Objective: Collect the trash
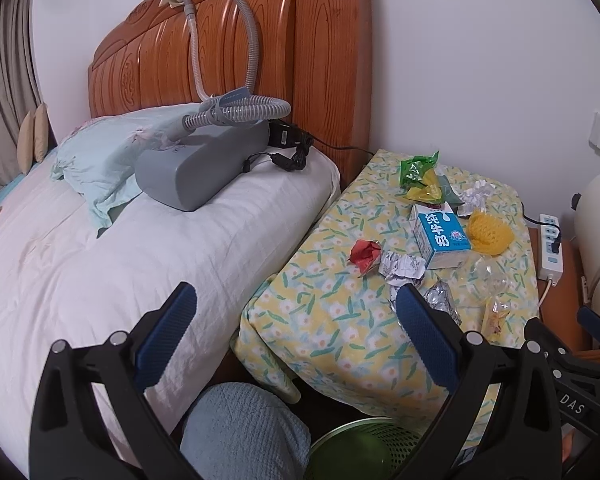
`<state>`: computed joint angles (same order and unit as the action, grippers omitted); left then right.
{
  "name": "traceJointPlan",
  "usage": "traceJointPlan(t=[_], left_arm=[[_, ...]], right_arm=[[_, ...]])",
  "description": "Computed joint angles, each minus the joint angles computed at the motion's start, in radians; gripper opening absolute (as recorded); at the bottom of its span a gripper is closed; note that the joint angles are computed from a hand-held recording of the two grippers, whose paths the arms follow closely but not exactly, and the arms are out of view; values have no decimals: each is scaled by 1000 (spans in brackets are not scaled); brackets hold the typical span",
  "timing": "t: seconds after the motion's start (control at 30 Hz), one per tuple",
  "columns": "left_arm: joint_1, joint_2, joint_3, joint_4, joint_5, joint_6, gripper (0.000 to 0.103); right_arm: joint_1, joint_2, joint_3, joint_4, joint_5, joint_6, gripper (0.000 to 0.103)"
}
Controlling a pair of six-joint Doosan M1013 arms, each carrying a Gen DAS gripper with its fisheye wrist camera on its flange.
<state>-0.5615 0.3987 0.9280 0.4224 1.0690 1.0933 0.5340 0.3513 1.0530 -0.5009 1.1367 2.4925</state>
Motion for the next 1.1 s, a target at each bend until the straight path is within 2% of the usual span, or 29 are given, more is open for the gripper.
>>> traceJointPlan(t=[0.73, 1.1], left_arm=[[8, -20, 42, -20, -21, 0, 96], [7, -12, 26, -21, -12, 3, 96]], right_arm=[[-6, 4, -7, 23, 27, -14, 101], [-8, 4, -6, 28, 30, -17, 101]])
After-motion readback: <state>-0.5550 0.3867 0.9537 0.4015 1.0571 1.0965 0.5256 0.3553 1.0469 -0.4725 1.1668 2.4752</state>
